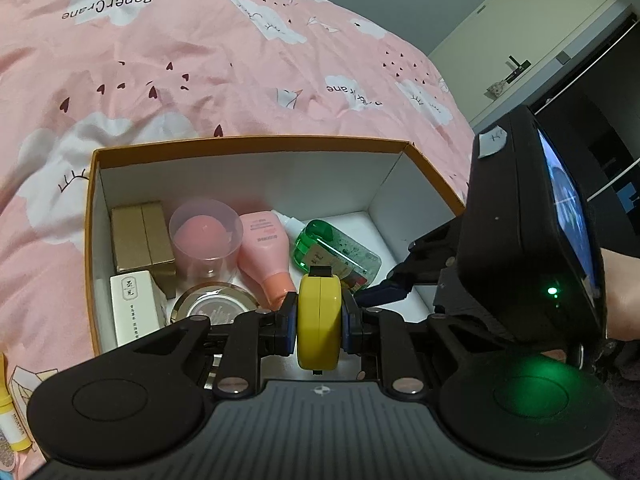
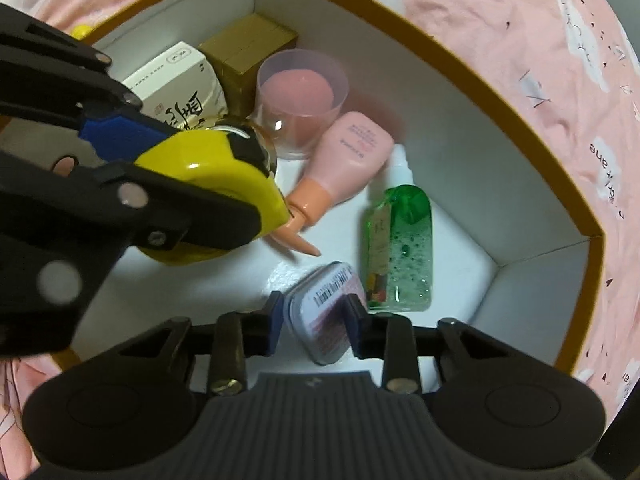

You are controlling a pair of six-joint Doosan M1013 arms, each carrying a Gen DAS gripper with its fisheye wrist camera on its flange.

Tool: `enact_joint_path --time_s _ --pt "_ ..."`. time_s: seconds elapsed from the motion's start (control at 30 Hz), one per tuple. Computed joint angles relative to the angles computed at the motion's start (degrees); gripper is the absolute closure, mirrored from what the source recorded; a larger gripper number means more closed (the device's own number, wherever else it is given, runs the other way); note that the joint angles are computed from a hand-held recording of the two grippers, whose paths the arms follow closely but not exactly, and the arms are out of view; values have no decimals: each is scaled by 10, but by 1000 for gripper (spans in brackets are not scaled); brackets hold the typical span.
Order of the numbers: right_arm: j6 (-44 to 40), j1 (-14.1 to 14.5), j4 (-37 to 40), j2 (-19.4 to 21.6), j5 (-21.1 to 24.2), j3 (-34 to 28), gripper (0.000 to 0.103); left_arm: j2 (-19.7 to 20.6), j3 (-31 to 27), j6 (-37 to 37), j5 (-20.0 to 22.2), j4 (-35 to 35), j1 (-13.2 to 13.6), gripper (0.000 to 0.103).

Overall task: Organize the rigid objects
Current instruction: 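Open the right gripper to drop the IMINT tin while the left lowers the tape measure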

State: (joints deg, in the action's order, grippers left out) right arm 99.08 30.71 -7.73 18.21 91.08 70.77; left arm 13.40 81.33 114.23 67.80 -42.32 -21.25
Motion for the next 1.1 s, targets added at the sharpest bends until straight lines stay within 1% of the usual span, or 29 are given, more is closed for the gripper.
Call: enact_joint_path --time_s 0.17,0.23,0.3,0.4,0.47,0.5,0.53,0.6,0.77,0.93,1.1 --pt "-4 3 -6 5 11 -5 69 3 -1 -9 9 2 3 80" --pt "-3 8 -21 2 13 -6 64 3 0 -7 12 2 4 80" --pt "-5 13 -38 -1 13 -8 64 4 0 -10 16 5 3 80" --pt "-4 17 -55 -6 9 -10 57 7 -1 -15 28 3 3 80" --pt "-5 21 -69 -8 7 -10 56 9 -2 -16 38 3 2 80" --pt "-7 24 -77 -10 5 -10 53 10 -3 -17 43 2 1 80" --pt "-7 27 -84 -11 3 -10 48 12 -4 -18 47 2 1 80" --pt "-6 30 -98 -13 -1 -8 44 14 -5 -23 54 4 -1 80" --pt "-3 30 -101 -15 -7 -6 44 21 -9 -36 66 10 -3 80" --pt "-5 34 -115 -14 -12 -1 38 29 -13 -50 84 3 -1 80" --pt "-12 38 -125 -13 -12 -3 37 30 -16 -62 85 31 -6 80"
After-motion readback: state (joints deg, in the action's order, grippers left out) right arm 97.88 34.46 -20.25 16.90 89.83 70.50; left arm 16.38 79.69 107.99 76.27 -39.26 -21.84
